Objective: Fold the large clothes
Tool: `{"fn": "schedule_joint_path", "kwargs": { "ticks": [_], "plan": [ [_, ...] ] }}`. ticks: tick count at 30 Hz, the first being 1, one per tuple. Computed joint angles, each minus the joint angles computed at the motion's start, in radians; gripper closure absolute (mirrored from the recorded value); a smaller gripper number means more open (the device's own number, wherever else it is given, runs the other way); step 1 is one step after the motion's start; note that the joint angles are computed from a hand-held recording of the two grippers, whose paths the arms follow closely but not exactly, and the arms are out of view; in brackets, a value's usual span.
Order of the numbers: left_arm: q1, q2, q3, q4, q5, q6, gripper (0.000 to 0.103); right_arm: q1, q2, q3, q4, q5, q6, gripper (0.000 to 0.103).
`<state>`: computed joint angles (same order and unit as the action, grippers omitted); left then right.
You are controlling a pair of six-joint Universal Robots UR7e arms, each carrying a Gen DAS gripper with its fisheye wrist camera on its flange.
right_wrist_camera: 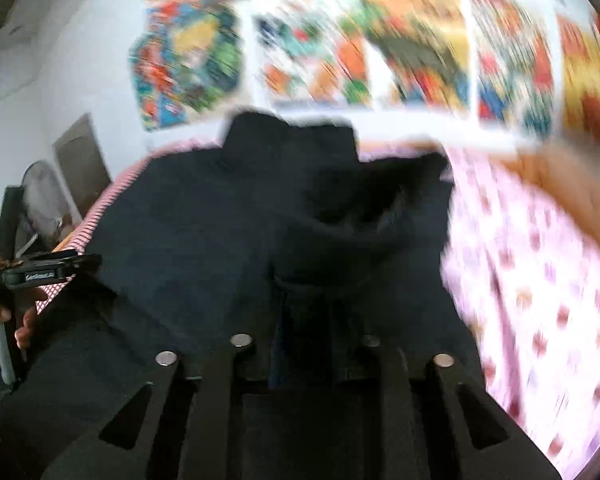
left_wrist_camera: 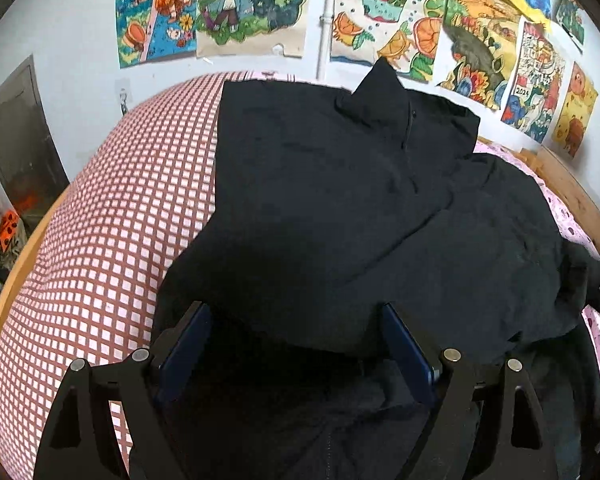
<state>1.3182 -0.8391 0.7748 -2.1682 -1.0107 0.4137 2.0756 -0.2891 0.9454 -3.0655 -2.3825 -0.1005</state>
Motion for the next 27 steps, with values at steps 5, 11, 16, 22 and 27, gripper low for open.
{"fn": "schedule_joint_path", "kwargs": {
  "ticks": [5,11,16,22,27],
  "plan": [
    [0.005,-0.010,0.011,-0.043,-0.050,0.001,0.017,-0.046,-0.101,0.148,0.130,0.054,0.244,0.053],
    [-0.018,-0.023,0.084,-0.157,-0.070,0.138,0.017,-0.044,-0.148,0.243,0.077,-0.037,0.336,0.053],
    [-0.048,0.030,0.082,-0.210,0.043,0.256,0.017,-0.035,-0.089,0.152,-0.018,-0.111,0.163,0.053],
    [-0.059,0.062,0.092,-0.257,0.141,0.305,0.014,-0.056,-0.020,0.029,0.130,-0.061,0.117,0.053],
    [-0.060,0.067,0.147,-0.366,0.189,0.397,0.012,-0.071,0.023,-0.045,0.262,-0.092,0.122,0.049]
  ]
}}
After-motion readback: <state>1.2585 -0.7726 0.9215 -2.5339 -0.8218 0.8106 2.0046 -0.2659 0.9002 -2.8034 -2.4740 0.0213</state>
